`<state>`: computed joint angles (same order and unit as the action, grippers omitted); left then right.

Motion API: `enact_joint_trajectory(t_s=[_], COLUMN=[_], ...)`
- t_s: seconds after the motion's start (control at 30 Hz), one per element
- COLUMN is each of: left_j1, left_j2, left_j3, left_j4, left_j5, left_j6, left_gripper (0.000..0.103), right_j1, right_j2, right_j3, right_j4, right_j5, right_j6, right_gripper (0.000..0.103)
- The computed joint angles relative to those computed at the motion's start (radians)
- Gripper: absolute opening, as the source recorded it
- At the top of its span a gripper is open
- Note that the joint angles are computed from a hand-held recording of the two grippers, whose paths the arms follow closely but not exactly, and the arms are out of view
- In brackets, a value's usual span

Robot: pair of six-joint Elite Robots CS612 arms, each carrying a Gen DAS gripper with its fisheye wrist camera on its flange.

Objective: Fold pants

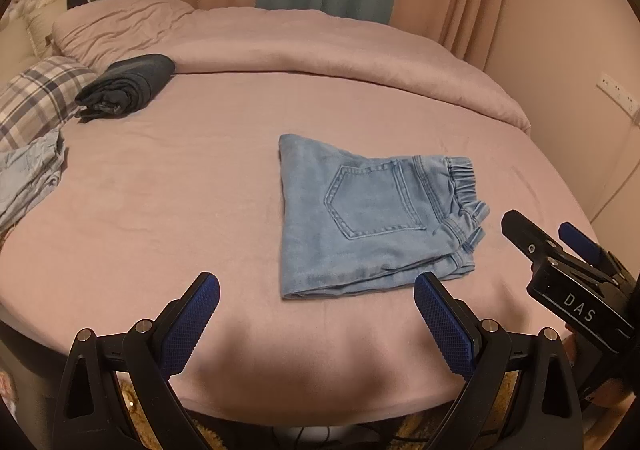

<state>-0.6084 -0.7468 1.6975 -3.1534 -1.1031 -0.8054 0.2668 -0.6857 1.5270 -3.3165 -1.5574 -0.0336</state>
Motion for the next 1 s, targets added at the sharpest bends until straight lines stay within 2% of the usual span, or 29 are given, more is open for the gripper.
enact_joint_trajectory(t_s=[1.0], left_j1=[0.002], left_j2=[0.000], left_j3=[0.002], left_j4=[-0.030], left_j5=[0.000], left_j6=[0.010], left_gripper=[0.097], right_j1=[0.002], right_j2=[-0.002], right_j3=[0.003], right_j4=[0.001], right_j5=[-0.004], right_j6=[-0.001], right_gripper=[0.103])
